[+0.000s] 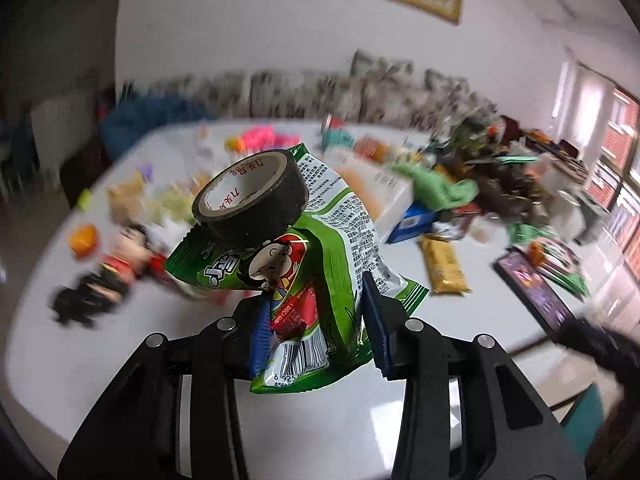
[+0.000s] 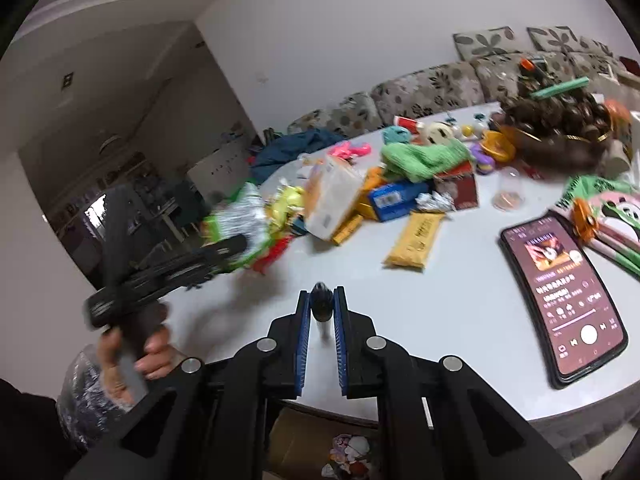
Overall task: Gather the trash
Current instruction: 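Grasp the green snack bag with black tape roll using the left tool while the right tool holds the pen, then lower both tools into the cardboard box and open them to drop the items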
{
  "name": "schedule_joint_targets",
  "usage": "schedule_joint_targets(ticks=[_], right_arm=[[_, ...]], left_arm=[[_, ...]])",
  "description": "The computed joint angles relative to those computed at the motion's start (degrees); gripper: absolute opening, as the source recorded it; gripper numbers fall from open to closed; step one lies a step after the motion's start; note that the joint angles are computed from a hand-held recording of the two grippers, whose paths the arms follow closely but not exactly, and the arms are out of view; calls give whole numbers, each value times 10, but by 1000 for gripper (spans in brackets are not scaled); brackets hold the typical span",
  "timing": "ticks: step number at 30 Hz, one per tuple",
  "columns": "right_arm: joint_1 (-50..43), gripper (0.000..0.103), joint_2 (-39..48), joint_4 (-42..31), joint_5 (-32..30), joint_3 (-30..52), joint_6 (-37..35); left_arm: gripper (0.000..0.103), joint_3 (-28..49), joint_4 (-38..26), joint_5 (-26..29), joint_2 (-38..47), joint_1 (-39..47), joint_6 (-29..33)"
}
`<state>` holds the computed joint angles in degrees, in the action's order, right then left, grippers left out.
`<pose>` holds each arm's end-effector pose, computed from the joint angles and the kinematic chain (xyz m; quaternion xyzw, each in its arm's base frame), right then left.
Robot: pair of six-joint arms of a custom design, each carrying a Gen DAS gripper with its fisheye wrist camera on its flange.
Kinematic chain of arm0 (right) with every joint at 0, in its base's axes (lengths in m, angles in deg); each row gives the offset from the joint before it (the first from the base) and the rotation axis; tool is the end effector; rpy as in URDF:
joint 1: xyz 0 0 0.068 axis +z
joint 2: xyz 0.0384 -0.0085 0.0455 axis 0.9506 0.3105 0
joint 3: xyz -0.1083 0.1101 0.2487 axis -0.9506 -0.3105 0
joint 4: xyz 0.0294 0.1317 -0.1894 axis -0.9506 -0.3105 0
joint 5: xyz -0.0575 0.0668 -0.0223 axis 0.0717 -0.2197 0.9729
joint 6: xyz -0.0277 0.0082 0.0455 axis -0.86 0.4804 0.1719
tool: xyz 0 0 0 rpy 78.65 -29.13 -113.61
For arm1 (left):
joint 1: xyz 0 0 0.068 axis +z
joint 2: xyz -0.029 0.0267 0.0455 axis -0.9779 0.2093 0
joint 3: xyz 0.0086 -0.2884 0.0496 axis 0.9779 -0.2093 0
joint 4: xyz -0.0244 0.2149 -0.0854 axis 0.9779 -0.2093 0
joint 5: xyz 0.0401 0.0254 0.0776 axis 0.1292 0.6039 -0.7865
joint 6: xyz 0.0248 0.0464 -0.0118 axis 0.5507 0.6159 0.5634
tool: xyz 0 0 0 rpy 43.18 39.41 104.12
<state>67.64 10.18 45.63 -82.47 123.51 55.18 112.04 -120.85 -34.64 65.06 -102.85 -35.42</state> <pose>0.2322 0.0059 0.2941 -0.1026 0.8392 0.3046 0.4387 0.2183 -0.0942 0.4165 0.0472 0.8859 -0.0727 0.4556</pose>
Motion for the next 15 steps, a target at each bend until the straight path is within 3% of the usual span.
schedule_joint_targets(ticks=[4, 7, 11, 15], right_arm=[[24, 12, -56, -54, -17, 13, -5], [45, 12, -108, -114, -18, 19, -20], [79, 12, -149, -211, -14, 23, -42], [161, 12, -159, -229, 69, -19, -46]], left_arm=[[39, -11, -91, 18, -104, -1, 57], [39, -37, -152, -5, -179, -39, 73], [39, -85, -221, -32, -242, -101, 47], [39, -177, -234, -45, -280, -158, 6]])
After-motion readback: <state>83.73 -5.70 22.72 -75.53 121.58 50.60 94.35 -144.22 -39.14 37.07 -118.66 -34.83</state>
